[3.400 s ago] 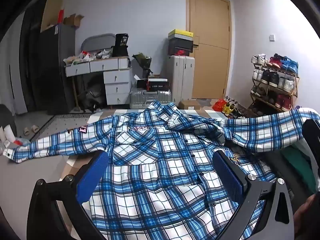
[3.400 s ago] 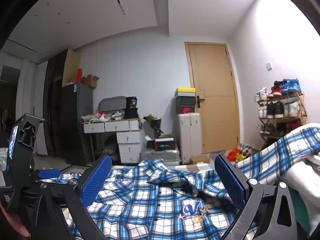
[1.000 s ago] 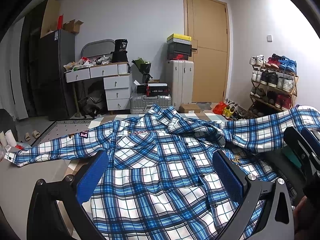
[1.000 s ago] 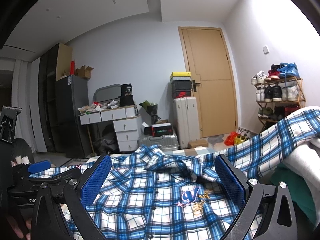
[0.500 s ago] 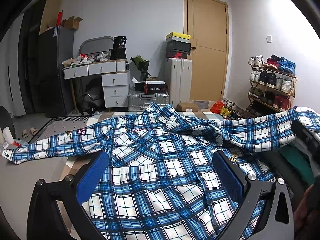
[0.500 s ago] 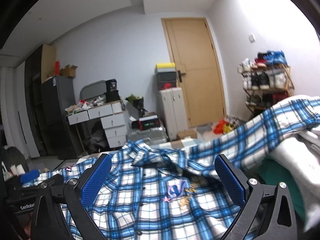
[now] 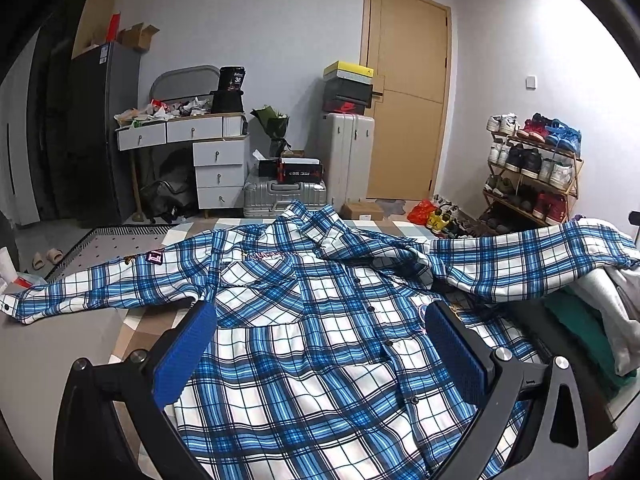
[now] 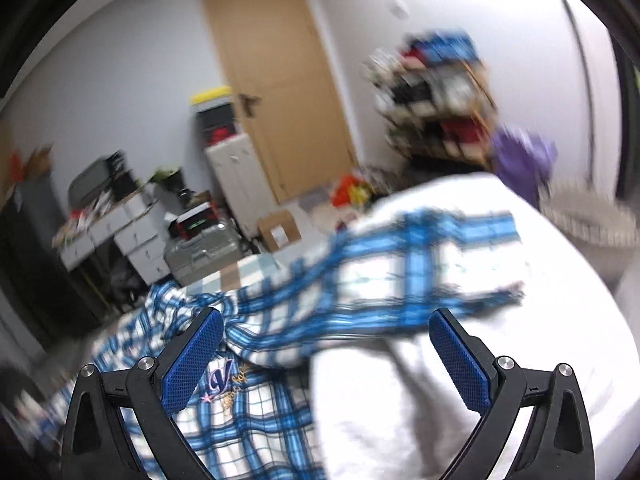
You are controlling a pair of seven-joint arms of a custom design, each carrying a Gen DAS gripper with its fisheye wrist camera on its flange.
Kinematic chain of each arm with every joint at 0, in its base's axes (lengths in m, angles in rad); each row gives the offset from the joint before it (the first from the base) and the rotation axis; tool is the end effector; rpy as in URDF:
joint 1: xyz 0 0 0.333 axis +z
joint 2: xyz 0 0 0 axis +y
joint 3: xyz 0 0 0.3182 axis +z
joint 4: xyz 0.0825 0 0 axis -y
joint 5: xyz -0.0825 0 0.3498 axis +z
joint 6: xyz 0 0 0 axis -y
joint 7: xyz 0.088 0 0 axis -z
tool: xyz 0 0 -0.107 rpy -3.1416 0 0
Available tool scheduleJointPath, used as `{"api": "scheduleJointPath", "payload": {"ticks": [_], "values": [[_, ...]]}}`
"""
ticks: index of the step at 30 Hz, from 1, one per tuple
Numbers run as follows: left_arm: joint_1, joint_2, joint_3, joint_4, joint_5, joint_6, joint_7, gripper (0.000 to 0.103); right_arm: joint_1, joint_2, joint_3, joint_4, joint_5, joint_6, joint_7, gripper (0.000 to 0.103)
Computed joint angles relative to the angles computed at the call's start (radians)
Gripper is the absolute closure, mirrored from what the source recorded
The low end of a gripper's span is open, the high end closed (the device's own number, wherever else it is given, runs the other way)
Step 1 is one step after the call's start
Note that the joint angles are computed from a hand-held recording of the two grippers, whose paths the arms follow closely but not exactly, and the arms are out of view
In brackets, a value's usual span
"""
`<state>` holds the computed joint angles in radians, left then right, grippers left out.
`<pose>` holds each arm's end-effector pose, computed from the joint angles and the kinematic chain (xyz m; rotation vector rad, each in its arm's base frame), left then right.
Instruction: Fold large clothes
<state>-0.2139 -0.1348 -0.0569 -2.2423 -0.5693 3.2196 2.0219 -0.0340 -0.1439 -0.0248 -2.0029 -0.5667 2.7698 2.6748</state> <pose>0.5039 -0.0877 0.5702 -1.4840 1.6947 -1.1146 0.5318 -0.0091 0.6369 -0.9288 2.0841 -0.7932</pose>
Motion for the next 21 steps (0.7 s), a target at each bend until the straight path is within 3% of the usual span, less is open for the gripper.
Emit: {"api": "scheduleJointPath", "payload": {"ticks": [3, 10, 12, 16, 19, 20, 21], "values": [[-0.002, -0.001, 0.003, 0.002, -0.003, -0.009, 0.0, 0.001, 0.048, -0.001, -0.085, -0.022, 0.333, 0.008, -0.196, 0.0], [0.036, -0.001, -0.025, 0.0, 0.032, -0.026, -0.031, 0.001, 0.037, 0.035, -0.126, -0.008, 0.66, -0.013, -0.362, 0.007], [0.035, -0.003, -0.024, -0.002, 0.034, -0.028, -0.033, 0.001, 0.012, 0.052, -0.11, 0.021, 0.633, -0.044, -0.335, 0.008], [0.061, -0.002, -0.043, -0.003, 0.072, -0.031, -0.063, 0.001, -0.028, 0.091, -0.075, 0.094, 0.425, -0.117, -0.199, 0.014], [0.082, 0.0, -0.058, -0.006, 0.108, -0.03, -0.093, 0.001, -0.034, 0.111, -0.065, 0.138, 0.294, -0.168, -0.109, 0.051], [0.086, 0.0, -0.061, -0.007, 0.117, -0.031, -0.102, 0.001, -0.034, 0.119, -0.066, 0.156, 0.268, -0.189, -0.103, 0.08], [0.089, 0.0, -0.062, -0.008, 0.126, -0.031, -0.109, 0.001, -0.033, 0.128, -0.065, 0.181, 0.231, -0.225, -0.088, 0.096]]}}
